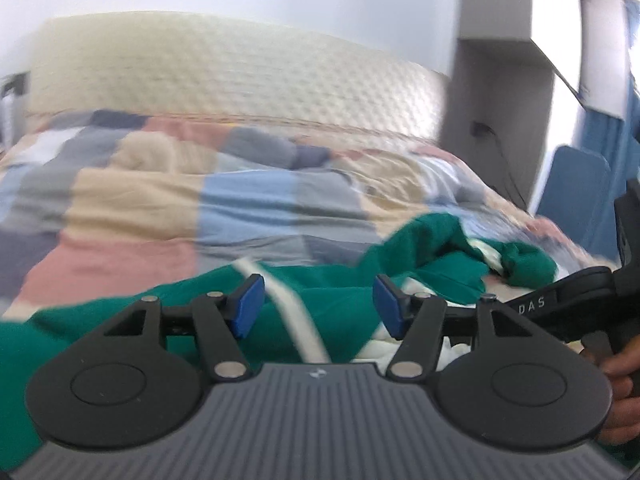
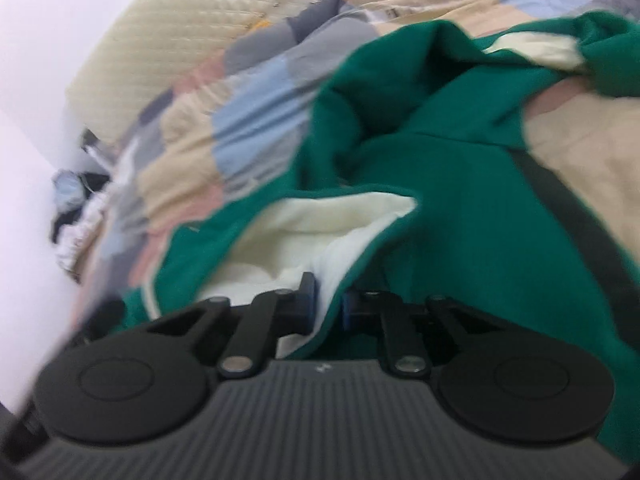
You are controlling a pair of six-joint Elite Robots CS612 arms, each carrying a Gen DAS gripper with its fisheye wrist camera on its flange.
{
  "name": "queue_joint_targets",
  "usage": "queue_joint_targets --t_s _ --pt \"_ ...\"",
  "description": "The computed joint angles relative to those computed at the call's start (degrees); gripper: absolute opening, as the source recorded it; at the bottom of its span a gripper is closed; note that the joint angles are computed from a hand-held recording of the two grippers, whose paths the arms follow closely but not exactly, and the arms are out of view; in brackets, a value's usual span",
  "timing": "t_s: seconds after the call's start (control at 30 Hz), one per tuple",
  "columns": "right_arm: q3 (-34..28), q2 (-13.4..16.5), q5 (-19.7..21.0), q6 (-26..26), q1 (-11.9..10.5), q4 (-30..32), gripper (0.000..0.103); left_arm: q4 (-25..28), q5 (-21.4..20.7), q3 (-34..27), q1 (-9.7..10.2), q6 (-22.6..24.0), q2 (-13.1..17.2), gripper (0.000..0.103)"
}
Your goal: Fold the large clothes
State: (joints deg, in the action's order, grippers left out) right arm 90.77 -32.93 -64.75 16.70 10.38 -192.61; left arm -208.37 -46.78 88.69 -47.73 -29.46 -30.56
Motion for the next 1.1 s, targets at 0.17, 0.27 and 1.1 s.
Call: queue_joint_targets --t_s 0.17,0.27,1.1 --pt "1.6 -0.8 -3.4 -5.3 0.0 -0.1 0.01 2.9 -8.3 -4.6 1.61 4.9 1.8 0.066" --pt "1.4 -0.5 -6.1 -9.7 0.7 -0.7 0.009 11.2 -9.3 -8.1 2.46 6.6 2.6 0.065" --pt "-32.5 8.6 -11.8 -34.7 5.9 -9.7 0.008 22.4 19.7 -8.6 8.88 -12.4 -3.9 0.007"
